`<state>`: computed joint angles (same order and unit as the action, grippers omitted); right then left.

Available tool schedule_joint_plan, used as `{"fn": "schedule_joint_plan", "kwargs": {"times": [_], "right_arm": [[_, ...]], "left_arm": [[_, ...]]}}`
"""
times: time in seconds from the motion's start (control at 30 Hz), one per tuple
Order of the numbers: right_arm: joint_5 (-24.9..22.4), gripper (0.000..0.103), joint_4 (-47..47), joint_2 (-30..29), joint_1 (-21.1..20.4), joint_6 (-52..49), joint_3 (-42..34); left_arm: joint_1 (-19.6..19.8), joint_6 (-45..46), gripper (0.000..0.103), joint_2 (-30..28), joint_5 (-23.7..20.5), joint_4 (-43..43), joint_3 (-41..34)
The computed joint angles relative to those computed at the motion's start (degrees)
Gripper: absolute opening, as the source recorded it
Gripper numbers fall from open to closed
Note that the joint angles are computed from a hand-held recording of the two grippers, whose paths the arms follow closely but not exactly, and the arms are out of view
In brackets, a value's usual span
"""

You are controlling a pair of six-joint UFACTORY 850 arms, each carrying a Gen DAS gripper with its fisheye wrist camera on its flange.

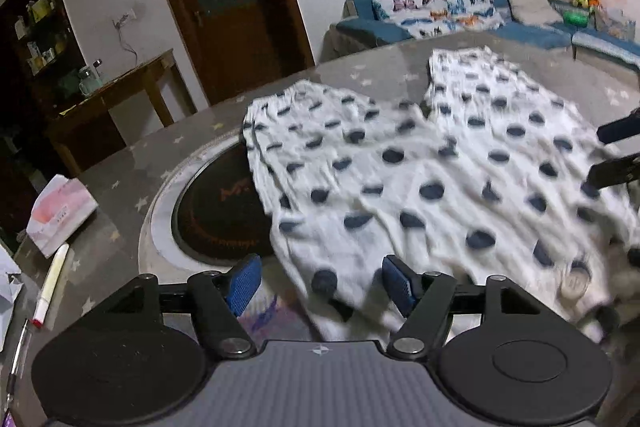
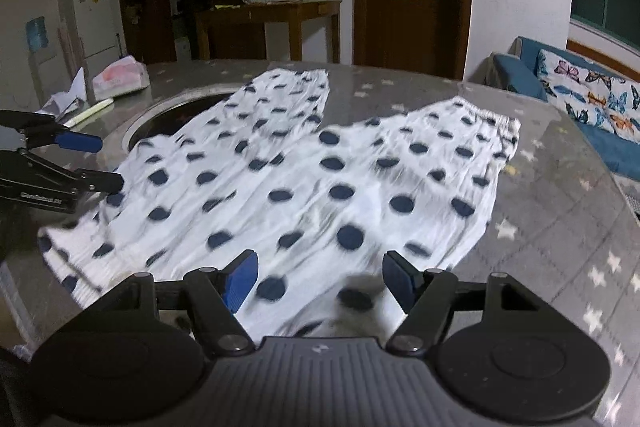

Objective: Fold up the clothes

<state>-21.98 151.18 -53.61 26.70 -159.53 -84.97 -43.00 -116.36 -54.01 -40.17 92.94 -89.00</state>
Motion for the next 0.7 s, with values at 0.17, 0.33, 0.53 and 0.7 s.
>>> {"fn": "schedule_joint_plan", "kwargs": {"times": [0.17,0.33,0.53,0.7], "right_arm": [[2.04,0.071,-1.56,-2.85,-0.70,1.39,-5.51],[4.66,0.071,-10.27,-6.69,-1.62,12.06,-12.27],[9.94,0.071,-17.45,-10.49,-2.47,21.44,-18.50],[9.49,0.071,-22.36,-11.12,-3.22,26.39,-20.57]], "left_arm": [[0.84,-1.45,0.069,-1.28,1.28,2.93,-3.25],[2.51,0.10,0.048,-4.13,5.18,1.33,-7.63],[3.74,3.50,0.043,-5.10,6.10,-3.68,-8.30],[3.95,2.27,0.043,-4.39,6.12,-3.44,-6.94]]}}
